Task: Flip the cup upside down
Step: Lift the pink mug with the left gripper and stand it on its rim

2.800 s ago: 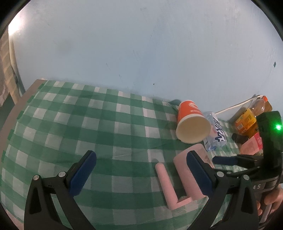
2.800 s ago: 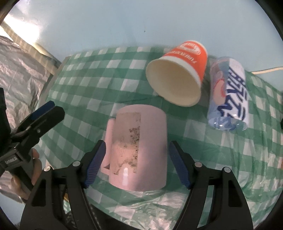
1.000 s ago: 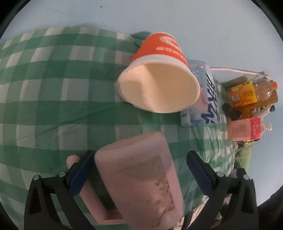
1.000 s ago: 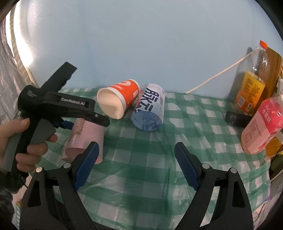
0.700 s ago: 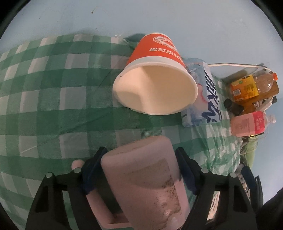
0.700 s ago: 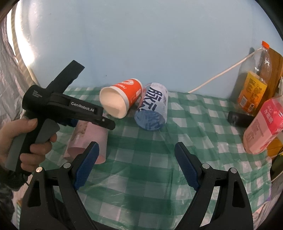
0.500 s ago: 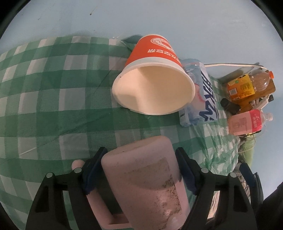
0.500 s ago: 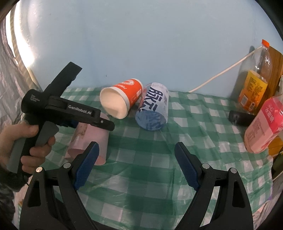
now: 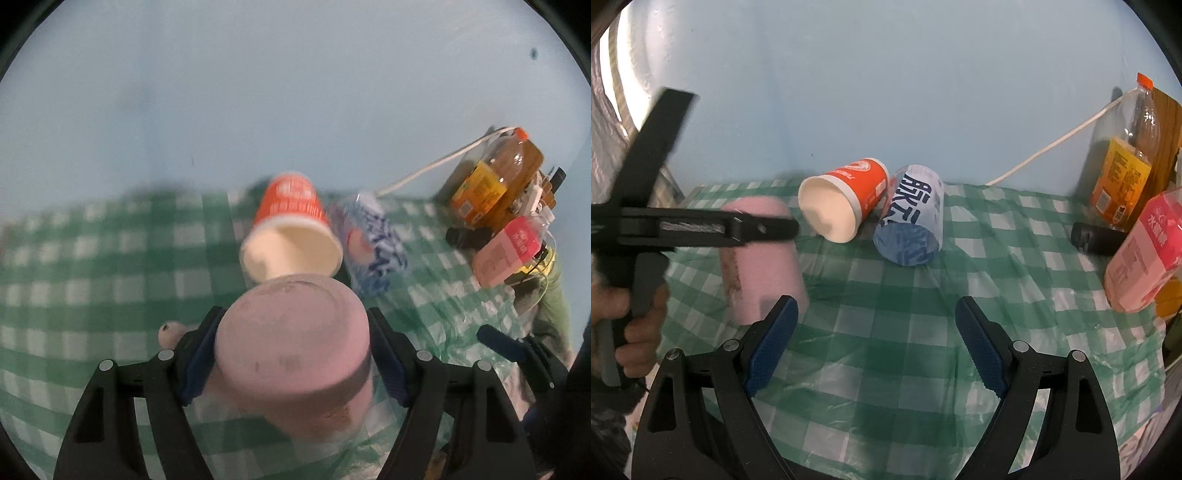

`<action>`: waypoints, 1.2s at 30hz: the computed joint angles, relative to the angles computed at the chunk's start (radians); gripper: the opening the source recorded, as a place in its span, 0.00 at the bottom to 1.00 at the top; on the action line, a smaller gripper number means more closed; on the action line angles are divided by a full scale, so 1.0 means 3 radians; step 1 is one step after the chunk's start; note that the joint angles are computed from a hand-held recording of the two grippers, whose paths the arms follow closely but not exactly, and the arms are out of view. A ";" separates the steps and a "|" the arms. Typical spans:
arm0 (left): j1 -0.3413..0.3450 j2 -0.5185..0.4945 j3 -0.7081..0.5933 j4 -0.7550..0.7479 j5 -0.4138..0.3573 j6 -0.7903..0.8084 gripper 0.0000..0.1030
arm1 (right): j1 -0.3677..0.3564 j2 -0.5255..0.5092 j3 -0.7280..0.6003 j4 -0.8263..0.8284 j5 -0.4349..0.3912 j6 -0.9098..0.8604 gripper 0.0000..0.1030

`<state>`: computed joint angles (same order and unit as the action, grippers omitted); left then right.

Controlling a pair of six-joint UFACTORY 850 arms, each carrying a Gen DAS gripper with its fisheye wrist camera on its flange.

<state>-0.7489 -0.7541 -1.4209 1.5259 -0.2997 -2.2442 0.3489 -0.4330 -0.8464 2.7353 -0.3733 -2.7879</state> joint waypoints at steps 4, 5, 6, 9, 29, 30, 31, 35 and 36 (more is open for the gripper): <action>-0.0085 0.0055 0.0043 0.0105 -0.0280 -0.0005 0.73 | 0.0008 0.0017 0.0016 -0.0003 -0.0013 0.0026 0.84; -0.0098 0.0063 0.0053 0.0111 -0.0316 0.0006 0.73 | 0.0010 0.0019 0.0017 -0.0013 -0.0016 0.0040 0.84; -0.0111 0.0070 0.0066 0.0135 -0.0353 -0.0010 0.73 | 0.0016 0.0021 0.0019 -0.0008 -0.0016 0.0043 0.84; -0.0145 0.0099 0.0103 0.0088 -0.0458 0.0084 0.72 | 0.0035 0.0020 0.0018 0.0003 -0.0017 0.0040 0.84; -0.0326 0.0109 0.0366 0.0251 -0.0722 -0.0226 0.72 | 0.0084 0.0018 0.0083 0.0193 -0.0096 -0.0080 0.84; -0.0338 0.0102 0.0368 0.0285 -0.0756 -0.0264 0.72 | 0.0090 0.0018 0.0086 0.0237 -0.0092 -0.0123 0.84; -0.0347 0.0086 0.0349 0.0251 -0.0778 -0.0227 0.72 | 0.0097 0.0016 0.0088 0.0279 -0.0091 -0.0163 0.84; -0.0364 0.0029 0.0280 0.0157 -0.0805 -0.0112 0.72 | 0.0104 0.0045 0.0118 0.0347 -0.0114 -0.0229 0.84; -0.0368 0.0019 0.0267 0.0124 -0.0819 -0.0071 0.72 | 0.0107 0.0057 0.0131 0.0412 -0.0125 -0.0293 0.84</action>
<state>-0.8593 -0.7485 -1.3408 1.5630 -0.5455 -2.2656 0.3811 -0.4159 -0.8070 2.8588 -0.4108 -2.8759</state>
